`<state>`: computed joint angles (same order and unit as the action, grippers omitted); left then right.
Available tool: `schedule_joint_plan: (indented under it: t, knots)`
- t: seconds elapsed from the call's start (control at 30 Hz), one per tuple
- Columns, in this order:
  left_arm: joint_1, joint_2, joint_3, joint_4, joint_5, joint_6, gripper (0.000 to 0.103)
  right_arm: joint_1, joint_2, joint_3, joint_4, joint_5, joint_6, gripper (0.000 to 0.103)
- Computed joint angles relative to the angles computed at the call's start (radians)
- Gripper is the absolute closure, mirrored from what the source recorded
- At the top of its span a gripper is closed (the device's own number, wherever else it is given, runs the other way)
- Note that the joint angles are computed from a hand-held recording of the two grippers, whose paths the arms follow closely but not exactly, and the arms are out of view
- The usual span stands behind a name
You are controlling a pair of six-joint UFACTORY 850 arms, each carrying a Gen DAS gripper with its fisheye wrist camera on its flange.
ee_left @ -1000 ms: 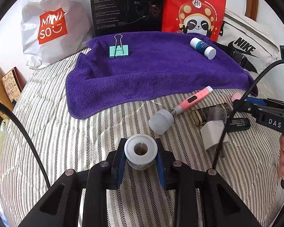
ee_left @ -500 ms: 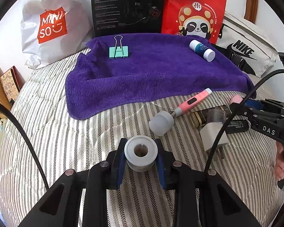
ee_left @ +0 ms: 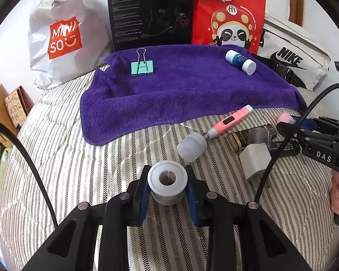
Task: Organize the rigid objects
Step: 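Lift the tape roll with the left tool while the right tool lifts the jar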
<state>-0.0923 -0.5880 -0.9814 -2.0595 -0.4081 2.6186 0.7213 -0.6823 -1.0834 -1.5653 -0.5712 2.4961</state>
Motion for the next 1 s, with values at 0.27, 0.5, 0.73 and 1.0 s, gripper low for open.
schedule_joint_plan:
  t: [0.27, 0.5, 0.73, 1.0]
  knots:
    - [-0.005, 0.002, 0.006, -0.038, 0.006, 0.039, 0.075, 0.002, -0.005, -0.007, 0.013, -0.003, -0.016, 0.066]
    - [-0.003, 0.001, 0.005, -0.025, 0.003, 0.025, 0.075, 0.0, -0.003, -0.002, -0.002, 0.001, 0.003, 0.066]
    - [0.003, -0.001, -0.002, 0.015, 0.004, -0.025, 0.076, -0.003, 0.005, 0.012, -0.045, 0.012, 0.056, 0.066]
    - [0.044, 0.009, -0.027, 0.192, -0.018, -0.229, 0.076, 0.0, 0.062, 0.05, -0.043, 0.036, 0.043, 0.066]
